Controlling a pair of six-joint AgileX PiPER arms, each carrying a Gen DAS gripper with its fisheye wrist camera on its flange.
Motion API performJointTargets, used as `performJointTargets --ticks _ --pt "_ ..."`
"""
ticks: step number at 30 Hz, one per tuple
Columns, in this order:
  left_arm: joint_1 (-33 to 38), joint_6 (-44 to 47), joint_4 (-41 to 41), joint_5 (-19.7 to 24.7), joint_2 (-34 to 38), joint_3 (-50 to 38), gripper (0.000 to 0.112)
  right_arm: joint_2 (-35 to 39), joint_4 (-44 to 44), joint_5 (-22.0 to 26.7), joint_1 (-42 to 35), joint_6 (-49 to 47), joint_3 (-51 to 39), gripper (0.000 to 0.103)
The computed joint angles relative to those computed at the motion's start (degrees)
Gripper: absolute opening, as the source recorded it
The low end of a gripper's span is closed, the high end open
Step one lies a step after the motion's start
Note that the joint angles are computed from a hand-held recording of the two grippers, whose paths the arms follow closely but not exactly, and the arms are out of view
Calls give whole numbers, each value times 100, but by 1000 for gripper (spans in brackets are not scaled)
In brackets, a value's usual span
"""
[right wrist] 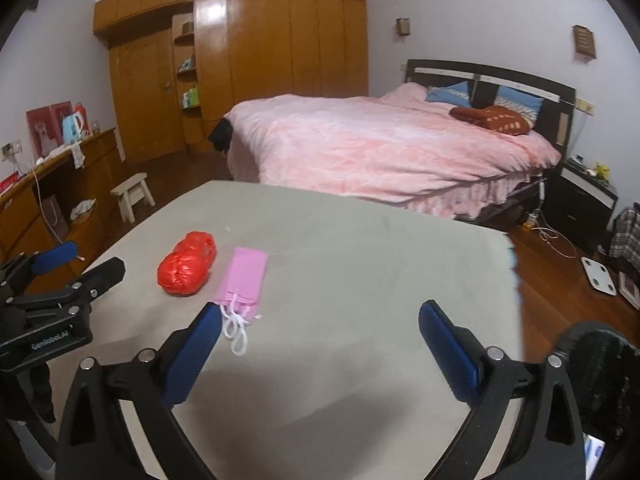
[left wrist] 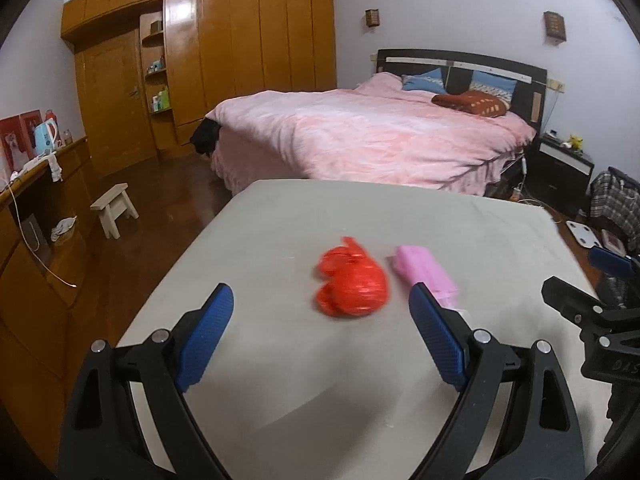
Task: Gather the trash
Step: 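Grasp the pink mask with the right tool while the left tool grasps the red bag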
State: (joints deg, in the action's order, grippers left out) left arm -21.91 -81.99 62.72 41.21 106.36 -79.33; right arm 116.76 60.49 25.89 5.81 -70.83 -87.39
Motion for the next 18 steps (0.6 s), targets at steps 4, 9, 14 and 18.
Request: performJointTargets --ticks 4,9,14,18 --pt "358 -9 82 -241 10 190 87 401 -731 63 341 854 -583 95" --pt "690 -73 158 -542 14 379 87 929 -1760 152 703 1997 -1379 89" --pt "838 -216 246 -731 7 500 86 1380 -2658 393 867 3019 -2019 80" --pt "903 -111 156 -809 68 435 85 1791 -3211 1078 935 3621 -2748 58"
